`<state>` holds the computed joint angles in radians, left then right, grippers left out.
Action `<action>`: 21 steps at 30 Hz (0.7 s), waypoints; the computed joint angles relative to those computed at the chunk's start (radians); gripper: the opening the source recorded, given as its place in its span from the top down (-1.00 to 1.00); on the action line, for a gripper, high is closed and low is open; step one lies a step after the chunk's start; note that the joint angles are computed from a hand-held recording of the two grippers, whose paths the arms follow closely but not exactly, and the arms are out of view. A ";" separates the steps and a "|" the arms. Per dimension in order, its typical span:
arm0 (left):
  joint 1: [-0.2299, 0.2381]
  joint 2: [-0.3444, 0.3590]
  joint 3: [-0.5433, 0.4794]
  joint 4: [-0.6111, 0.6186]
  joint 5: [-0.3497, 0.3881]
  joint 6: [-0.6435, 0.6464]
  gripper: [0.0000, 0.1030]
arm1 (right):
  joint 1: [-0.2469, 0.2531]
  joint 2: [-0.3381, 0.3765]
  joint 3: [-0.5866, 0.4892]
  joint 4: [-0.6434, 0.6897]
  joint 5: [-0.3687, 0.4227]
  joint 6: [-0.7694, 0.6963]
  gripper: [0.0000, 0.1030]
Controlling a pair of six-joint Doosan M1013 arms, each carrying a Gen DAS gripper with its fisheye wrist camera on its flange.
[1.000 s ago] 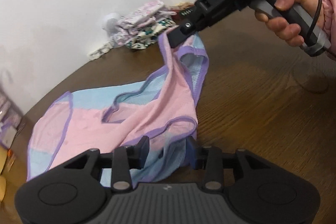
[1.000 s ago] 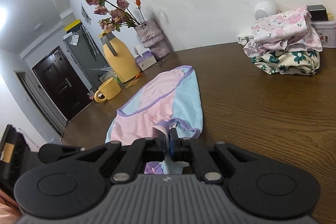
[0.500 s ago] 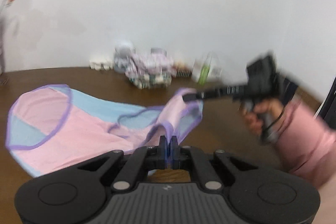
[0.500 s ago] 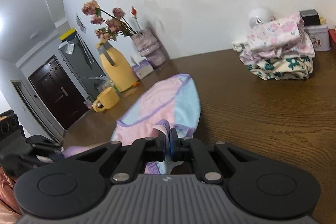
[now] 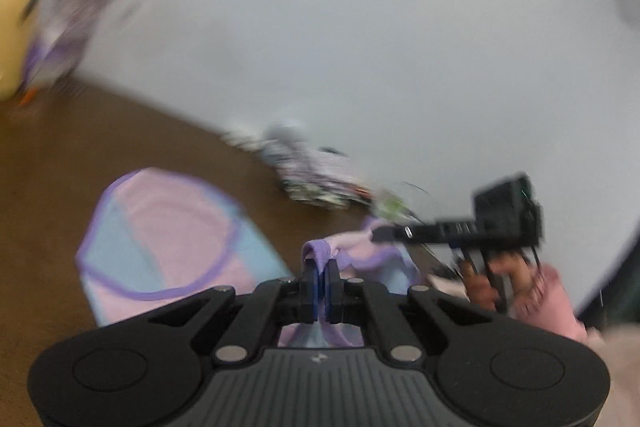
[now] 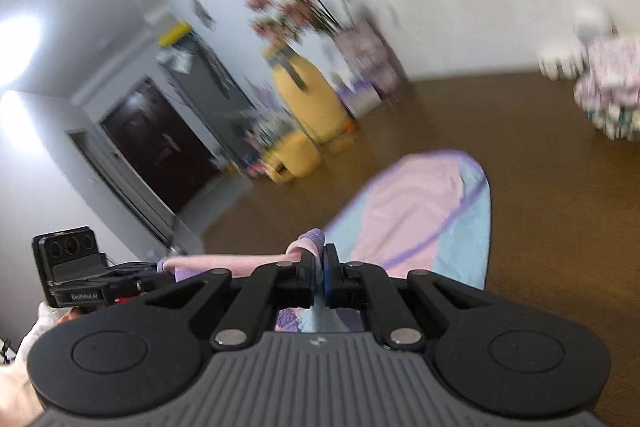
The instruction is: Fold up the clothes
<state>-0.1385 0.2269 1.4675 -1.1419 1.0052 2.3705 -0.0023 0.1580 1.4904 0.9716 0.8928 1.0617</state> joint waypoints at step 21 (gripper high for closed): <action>-0.195 -0.039 -0.238 -0.366 -0.806 0.952 0.97 | 0.129 0.236 -0.640 0.135 -0.422 -0.368 0.96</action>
<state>-0.3338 0.1878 1.2296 -1.5075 0.1988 3.3230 0.1266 0.3939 0.8508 1.1065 0.4709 0.6937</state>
